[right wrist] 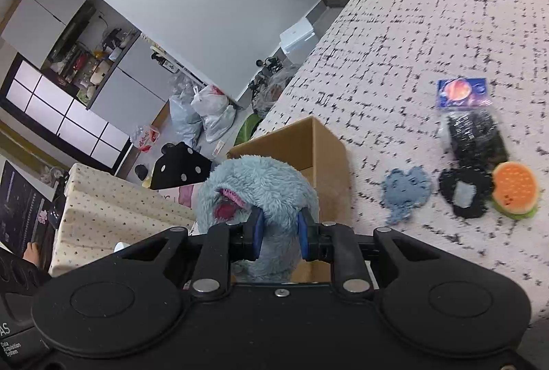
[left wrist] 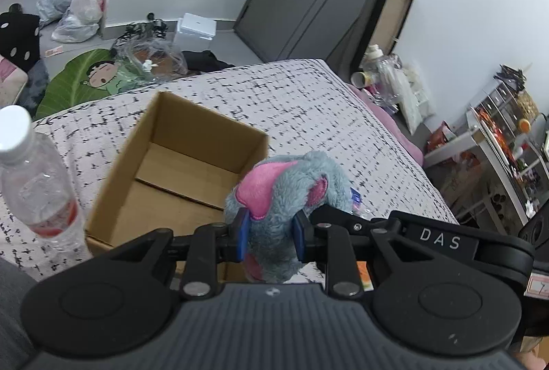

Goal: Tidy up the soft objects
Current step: 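Lift the grey-blue plush with the left tool and carry it over the box, then open the left tool to drop the plush into the box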

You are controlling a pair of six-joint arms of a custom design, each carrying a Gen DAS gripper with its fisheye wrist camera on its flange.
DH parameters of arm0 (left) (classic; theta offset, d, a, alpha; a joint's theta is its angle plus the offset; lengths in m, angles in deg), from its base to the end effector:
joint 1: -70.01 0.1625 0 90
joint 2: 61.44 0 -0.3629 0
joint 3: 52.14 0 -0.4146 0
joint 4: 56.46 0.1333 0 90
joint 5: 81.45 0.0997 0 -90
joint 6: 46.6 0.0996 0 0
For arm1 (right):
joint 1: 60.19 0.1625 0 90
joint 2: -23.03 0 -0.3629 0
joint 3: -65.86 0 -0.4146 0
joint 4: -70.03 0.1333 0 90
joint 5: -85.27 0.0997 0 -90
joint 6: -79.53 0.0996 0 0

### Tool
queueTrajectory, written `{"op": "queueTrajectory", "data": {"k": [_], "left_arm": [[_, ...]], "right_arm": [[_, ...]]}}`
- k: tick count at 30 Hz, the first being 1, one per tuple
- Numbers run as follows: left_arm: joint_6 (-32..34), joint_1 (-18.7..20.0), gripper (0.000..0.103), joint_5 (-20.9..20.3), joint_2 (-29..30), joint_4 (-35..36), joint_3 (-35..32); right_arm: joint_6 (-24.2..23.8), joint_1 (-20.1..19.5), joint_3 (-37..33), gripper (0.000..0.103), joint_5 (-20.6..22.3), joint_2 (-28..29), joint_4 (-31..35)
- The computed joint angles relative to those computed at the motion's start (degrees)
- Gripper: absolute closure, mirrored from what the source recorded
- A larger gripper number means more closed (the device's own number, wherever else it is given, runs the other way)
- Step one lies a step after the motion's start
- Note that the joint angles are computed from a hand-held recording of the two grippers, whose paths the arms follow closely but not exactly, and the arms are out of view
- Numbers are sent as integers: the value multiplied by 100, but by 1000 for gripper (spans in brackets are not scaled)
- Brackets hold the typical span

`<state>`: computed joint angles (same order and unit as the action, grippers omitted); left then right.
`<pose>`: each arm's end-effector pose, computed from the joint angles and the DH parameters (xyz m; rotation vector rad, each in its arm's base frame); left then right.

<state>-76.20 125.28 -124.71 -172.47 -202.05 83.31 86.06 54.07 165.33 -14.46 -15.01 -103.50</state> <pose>-0.0404 -0.4196 0.3230 -0.1878 2.4931 -1.1571 0.3582 -0.5114 -0.0314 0.4152 -2.9875 0.6359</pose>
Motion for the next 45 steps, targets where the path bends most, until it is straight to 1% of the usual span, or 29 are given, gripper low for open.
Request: {"op": "queueTrajectory", "data": {"k": [5,9,15,17,20,24,29,34,35,37,38,39,42,45], "left_arm": [[145,261,78,1,-26,-45,-43],[198,521,78,-65,28,-70,-108],[450,862,78,-141,160,-118,-229],[435,949,78,-166,190,-85,-273],[476,1005,79,-101,240,-89,-305],[484,1113,81,-164,289,-75,-345],[506,1152,81,-135,330,24,-372],[318,1173,80,-114,324,462,-472],[270,1147,80,-64,303,544,-474],[194,1072,77,63,260,643,-453],[183,1061,76,72,242,659,-450],[121,1034,76,105,223,733,-450],[-109,947,74,208,161,1000,-468],[-300,833,67,359,68,1208,-458]], "right_arm": [[68,42,-286,82,32,305,148],[135,62,-541,82,10,569,351],[248,62,-841,82,9,882,546],[294,67,-928,82,-5,969,602],[342,72,-1049,79,-25,1069,715],[367,76,-1117,77,-79,1124,822],[361,108,-1138,73,-231,1138,858],[392,123,-1111,70,-332,1099,934],[392,129,-1111,68,-353,1092,950],[346,144,-1060,61,-372,1046,920],[323,154,-1019,56,-380,1012,879],[300,166,-970,53,-388,968,831],[209,192,-814,51,-418,801,748],[70,214,-640,44,-530,622,627]]}}
